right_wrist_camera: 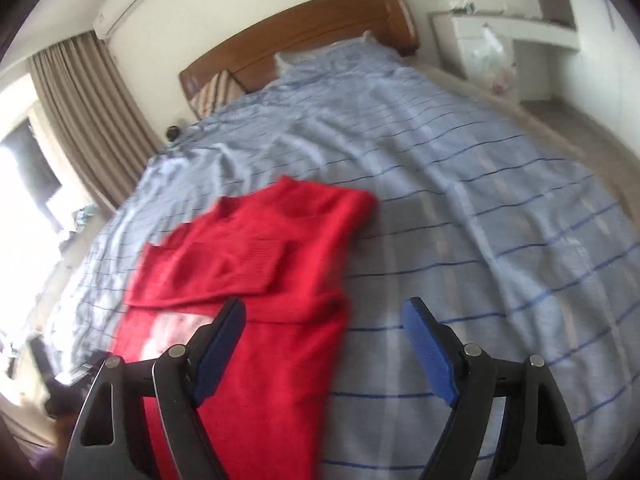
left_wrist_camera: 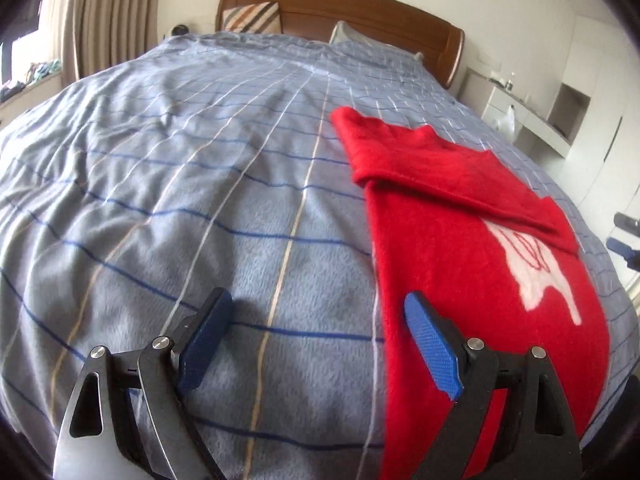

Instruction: Fold small clothes

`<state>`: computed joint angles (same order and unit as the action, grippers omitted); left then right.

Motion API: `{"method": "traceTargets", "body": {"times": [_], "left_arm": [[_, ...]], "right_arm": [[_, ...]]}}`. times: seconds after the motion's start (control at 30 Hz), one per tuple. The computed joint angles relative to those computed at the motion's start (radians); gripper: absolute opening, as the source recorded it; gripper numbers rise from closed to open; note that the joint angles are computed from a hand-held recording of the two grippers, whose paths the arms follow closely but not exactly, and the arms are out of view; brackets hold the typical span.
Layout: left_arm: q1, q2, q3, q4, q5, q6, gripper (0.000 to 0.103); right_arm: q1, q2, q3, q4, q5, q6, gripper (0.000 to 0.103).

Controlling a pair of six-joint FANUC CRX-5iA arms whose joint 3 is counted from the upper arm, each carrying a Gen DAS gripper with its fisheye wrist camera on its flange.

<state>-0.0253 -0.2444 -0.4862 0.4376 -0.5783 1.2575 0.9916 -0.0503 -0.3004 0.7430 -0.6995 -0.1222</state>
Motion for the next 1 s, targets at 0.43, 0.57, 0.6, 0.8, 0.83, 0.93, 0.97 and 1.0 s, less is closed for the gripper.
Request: {"method": "traceTargets", "body": {"times": [0.43, 0.57, 0.6, 0.8, 0.83, 0.93, 0.97, 1.0], "left_arm": [[0.040, -0.093, -0.062, 0.127, -0.060, -0.097, 0.090], [0.017, -0.094, -0.049, 0.061, -0.028, -0.044, 0.093], [0.013, -0.088, -0.041, 0.039, -0.030, -0.024, 0.093], [-0.008, -0.063, 0.023, -0.166, -0.030, 0.177, 0.093], [-0.017, -0.059, 0.041, -0.229, -0.033, 0.229, 0.093], [-0.047, -0.033, 0.102, -0.392, -0.075, 0.358, 0.095], [-0.049, -0.025, 0.110, -0.408, -0.088, 0.372, 0.095], [-0.047, -0.020, 0.111, -0.407, -0.093, 0.372, 0.096]], "right_arm": [[0.168, 0.130, 0.089, 0.164, -0.298, 0.150, 0.063], [0.283, 0.080, -0.036, 0.314, -0.516, 0.019, 0.082], [0.306, 0.069, -0.065, 0.334, -0.567, -0.015, 0.084], [0.349, 0.031, -0.160, 0.287, -0.693, -0.163, 0.086], [0.349, 0.028, -0.175, 0.276, -0.695, -0.193, 0.086], [0.345, 0.019, -0.205, 0.242, -0.690, -0.266, 0.086], [0.339, 0.010, -0.213, 0.233, -0.675, -0.282, 0.086], [0.336, 0.003, -0.223, 0.236, -0.663, -0.301, 0.086]]}}
